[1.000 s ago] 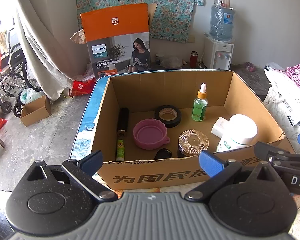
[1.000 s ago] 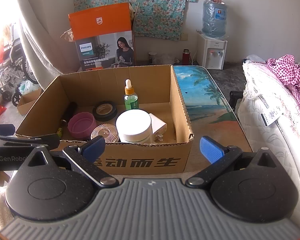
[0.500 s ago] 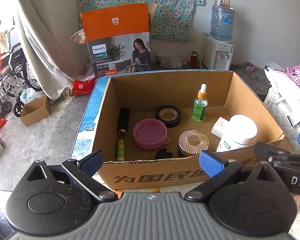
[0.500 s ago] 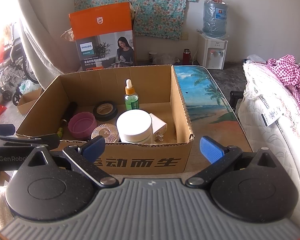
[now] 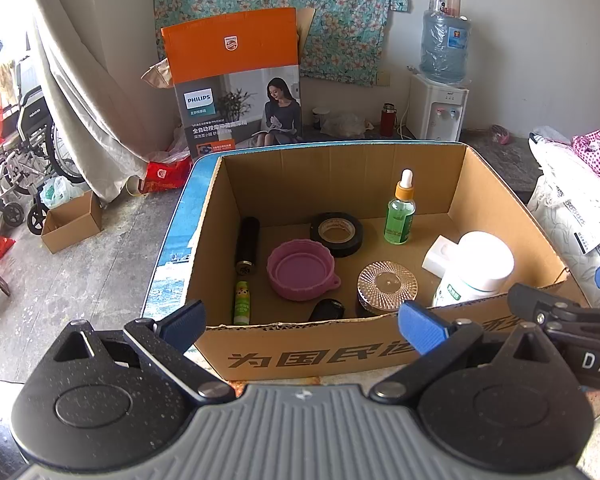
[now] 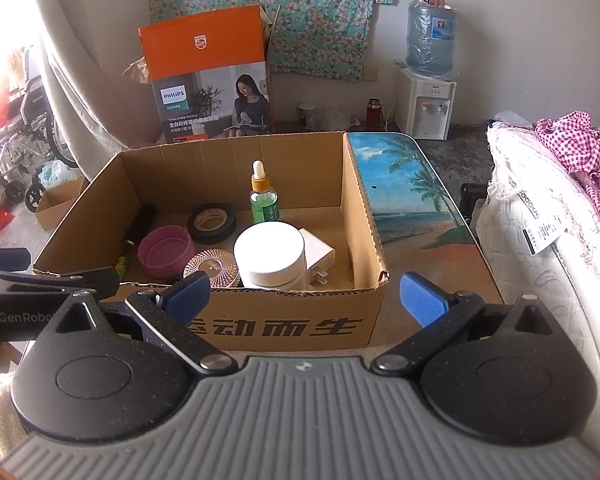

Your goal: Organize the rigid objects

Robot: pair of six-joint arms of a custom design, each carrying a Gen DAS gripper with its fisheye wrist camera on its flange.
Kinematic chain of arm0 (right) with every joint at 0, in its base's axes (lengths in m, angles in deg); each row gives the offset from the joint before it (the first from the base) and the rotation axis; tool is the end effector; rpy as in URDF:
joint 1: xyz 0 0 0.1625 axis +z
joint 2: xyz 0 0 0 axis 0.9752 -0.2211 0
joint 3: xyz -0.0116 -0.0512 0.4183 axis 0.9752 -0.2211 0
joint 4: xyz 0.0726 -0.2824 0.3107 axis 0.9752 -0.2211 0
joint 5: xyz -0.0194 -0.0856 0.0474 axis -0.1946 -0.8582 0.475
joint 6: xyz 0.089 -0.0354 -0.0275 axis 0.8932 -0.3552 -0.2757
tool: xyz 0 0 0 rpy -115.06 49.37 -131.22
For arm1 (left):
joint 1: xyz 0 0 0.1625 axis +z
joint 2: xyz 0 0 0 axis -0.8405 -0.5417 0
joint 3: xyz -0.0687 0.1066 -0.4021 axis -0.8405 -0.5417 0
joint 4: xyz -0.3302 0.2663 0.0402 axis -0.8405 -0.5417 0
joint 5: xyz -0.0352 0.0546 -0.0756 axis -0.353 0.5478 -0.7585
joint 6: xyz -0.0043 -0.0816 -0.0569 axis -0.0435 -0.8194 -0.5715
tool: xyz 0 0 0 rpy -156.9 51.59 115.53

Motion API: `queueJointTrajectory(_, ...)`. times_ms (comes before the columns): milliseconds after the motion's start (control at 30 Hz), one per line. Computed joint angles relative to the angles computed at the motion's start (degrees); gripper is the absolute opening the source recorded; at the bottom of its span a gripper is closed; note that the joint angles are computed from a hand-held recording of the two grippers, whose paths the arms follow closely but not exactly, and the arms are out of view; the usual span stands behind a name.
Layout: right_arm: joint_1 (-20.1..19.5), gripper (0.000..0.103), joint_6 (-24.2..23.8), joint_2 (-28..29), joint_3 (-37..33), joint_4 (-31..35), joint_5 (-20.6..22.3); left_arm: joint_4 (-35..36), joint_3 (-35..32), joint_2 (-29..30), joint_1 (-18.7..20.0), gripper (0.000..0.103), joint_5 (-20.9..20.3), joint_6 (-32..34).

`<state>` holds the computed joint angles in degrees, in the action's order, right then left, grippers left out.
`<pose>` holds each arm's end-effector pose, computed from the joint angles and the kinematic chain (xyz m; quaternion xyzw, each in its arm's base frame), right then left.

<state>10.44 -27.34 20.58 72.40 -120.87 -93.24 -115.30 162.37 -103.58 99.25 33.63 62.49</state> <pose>0.0712 -0.6289 0.2919 0.1636 -0.8554 0.3845 0.3061 -0.3780 -0.6392 0.0232 0.1574 0.8399 -0.3412 0.3916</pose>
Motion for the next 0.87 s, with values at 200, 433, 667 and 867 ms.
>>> queueJointTrajectory(200,0.0,0.102,-0.02,0.0,-0.06,0.08,-0.03,-0.06,0.0,0.01,-0.01,0.103,-0.01,0.05)
queueJointTrajectory(433,-0.02,0.102,0.02,0.0,-0.07,0.11,0.03,0.26,-0.24,0.13,-0.03,0.103,0.05,-0.21)
queueJointTrajectory(667,0.03,0.102,0.09,0.0,-0.08,0.14,-0.06,0.52,-0.24,0.1,-0.06,0.103,0.16,-0.42)
queueJointTrajectory(867,0.08,0.102,0.33,0.05,-0.07,0.33,-0.13,1.56,-0.14,0.02,-0.27,0.103,0.44,-1.65)
